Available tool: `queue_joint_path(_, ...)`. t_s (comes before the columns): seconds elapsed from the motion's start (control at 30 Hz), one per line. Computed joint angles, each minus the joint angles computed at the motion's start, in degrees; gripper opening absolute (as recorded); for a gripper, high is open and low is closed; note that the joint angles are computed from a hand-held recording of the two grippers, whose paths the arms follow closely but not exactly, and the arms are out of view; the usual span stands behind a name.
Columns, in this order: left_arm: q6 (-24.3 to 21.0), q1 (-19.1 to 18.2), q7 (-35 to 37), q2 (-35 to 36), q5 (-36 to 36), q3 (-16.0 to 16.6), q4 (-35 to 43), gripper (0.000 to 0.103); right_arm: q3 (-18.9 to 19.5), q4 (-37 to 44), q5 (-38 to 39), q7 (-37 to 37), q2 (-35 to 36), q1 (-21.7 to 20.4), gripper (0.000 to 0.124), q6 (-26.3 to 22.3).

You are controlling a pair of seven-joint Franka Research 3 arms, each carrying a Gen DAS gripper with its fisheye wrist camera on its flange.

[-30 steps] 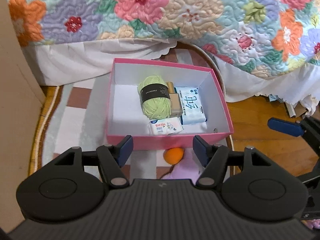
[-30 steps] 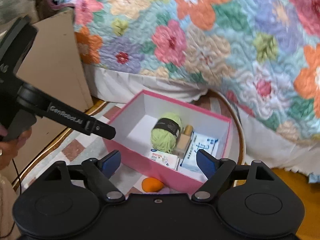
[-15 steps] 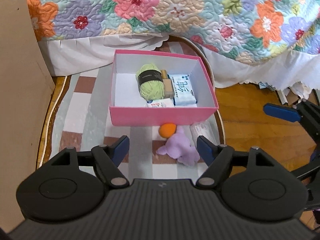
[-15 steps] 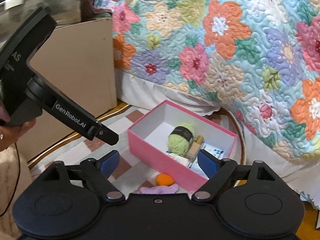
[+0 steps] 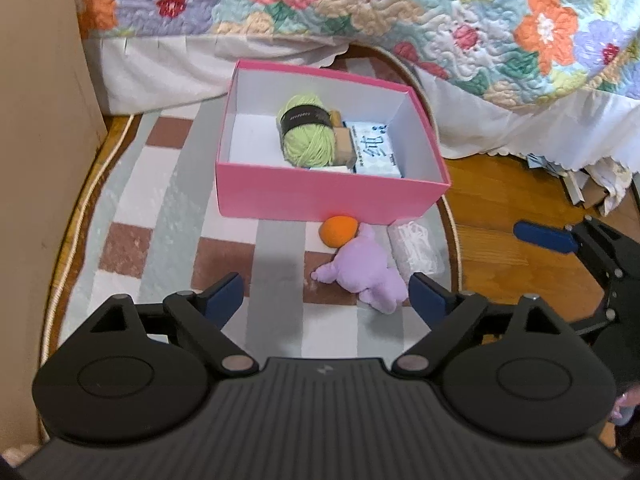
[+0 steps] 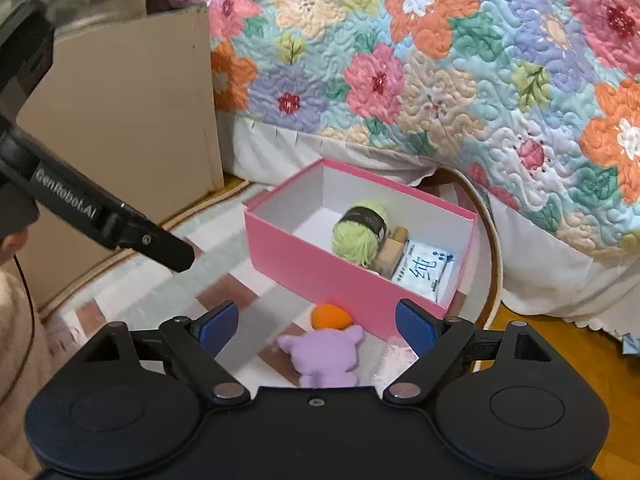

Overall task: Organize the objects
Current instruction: 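Withdraw both grippers from the box toward the purple plush bear, then close both grippers on the purple plush bear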

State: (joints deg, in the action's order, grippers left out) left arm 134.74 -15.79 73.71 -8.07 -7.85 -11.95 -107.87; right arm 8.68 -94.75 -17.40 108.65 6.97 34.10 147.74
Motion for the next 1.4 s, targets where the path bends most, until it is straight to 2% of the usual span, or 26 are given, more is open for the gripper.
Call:
queue_joint_path(0.07, 1.8, 0.0, -0.4, 0.6, 0.0, -0.2, -1.3, 0.09, 0.1, 0.9, 0.4, -1.4, 0.9, 0.1, 0.089, -2.3)
queue_joint_path(0.13, 2.7, -0.2, -0.3, 1.4, -0.5, -0.2, -2.0, 0.09, -0.5, 1.6, -1.4, 1.6, 1.8, 0.7, 0.089, -4.0)
queue_joint_path(0.27, 5.6, -0.3, 0.2, 3.0, -2.4, -0.4, -3.8, 0.09, -0.6, 2.4, 3.3, 1.9, 3.7, 0.1, 0.09, -5.1)
queue_joint_path(0.43, 9.0, -0.4, 1.2, 5.5, -5.7, -0.7, -4.8, 0.09, -0.8, 3.5, 4.4, -0.5, 6.5, 0.8, 0.09, -6.8)
queue_joint_path(0.57, 14.7, -0.3, -0.3, 7.0, -5.6, -1.3, -7.2, 0.089, -0.8, 3.0, 5.9, -3.5, 8.3, 1.3, 0.09, -5.2)
queue_joint_path(0.73, 16.4, 0.2, 2.0, 9.0, -10.1, -1.8, -8.3, 0.087, -1.6, 2.5, 6.8, -5.1, 10.3, 1.9, 0.088, -2.5)
queue_joint_path(0.97, 23.0, 0.4, 8.3, 10.6, -19.2, -3.2, -10.7, 0.086, -3.3, 2.6, 6.4, -5.7, 12.8, 2.7, 0.084, -0.2)
queue_joint_path(1.03, 23.5, 0.7, 10.7, 11.5, -22.9, -3.7, -10.5, 0.086, -3.7, 3.2, 6.8, -5.1, 13.8, 2.7, 0.082, -0.2)
queue_joint_path(1.13, 24.8, 0.9, 12.7, 12.5, -25.3, -4.4, -10.4, 0.079, -5.1, 4.7, 5.3, -3.3, 15.7, 3.4, 0.075, -1.2)
queue_joint_path(1.23, 25.0, 1.2, 12.4, 13.1, -24.7, -4.8, -10.3, 0.065, -6.5, 6.0, 4.0, 0.6, 17.3, 4.4, 0.061, -2.4)
queue_joint_path(1.4, 24.4, 2.4, 17.2, 13.1, -33.3, -5.8, -10.2, 0.05, -7.9, 3.7, 0.7, 10.6, 15.8, 6.3, 0.052, -1.1)
